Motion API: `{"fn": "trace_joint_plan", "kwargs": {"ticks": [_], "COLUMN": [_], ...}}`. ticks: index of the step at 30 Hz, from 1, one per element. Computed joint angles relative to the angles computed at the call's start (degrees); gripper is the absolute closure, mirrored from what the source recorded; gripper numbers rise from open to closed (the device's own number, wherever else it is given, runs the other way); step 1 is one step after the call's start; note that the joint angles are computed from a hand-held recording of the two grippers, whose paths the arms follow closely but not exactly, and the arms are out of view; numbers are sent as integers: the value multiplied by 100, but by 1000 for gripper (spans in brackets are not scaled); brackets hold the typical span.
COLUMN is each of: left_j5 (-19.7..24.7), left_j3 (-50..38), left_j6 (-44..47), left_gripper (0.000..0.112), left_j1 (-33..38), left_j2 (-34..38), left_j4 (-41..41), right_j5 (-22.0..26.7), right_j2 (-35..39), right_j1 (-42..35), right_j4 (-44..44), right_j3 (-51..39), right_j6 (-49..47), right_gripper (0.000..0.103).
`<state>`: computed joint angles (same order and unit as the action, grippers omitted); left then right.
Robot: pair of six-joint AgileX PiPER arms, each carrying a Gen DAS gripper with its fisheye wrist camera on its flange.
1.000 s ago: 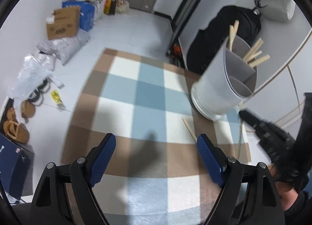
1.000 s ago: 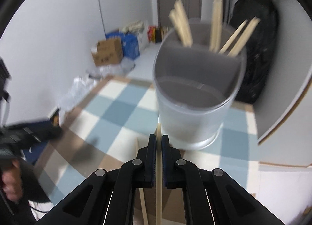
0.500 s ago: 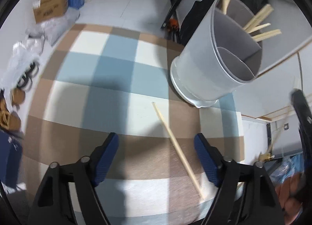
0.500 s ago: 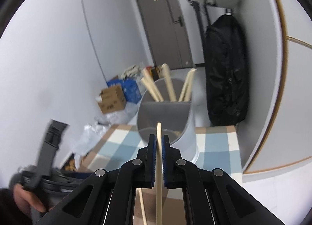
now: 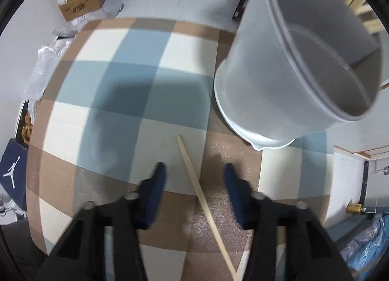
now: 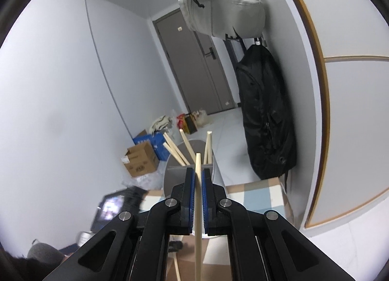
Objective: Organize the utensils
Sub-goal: 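Lift the right tool's chopstick while the left tool closes on a rug chopstick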
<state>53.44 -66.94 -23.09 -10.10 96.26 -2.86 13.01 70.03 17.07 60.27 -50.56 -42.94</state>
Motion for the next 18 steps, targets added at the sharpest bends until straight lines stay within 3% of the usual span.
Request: {"fn": "trace_joint_plan", "kwargs": {"ticks": [6,18], "left_j5": [-74,-1041], "left_j3": [113,1114], "left_j6": [-136,38], "left_gripper": [108,112], "left_j1": [-67,416], "left_j2": [-90,-1027], "left_j4": [100,-190], "right_j5": [133,99], "right_j2": [-83,-121], "right_j1": [-165,-148], "right_j4": [844,685], "right_j3": [77,109], "right_j6": [-791,-583], "right_gripper": [98,98]}}
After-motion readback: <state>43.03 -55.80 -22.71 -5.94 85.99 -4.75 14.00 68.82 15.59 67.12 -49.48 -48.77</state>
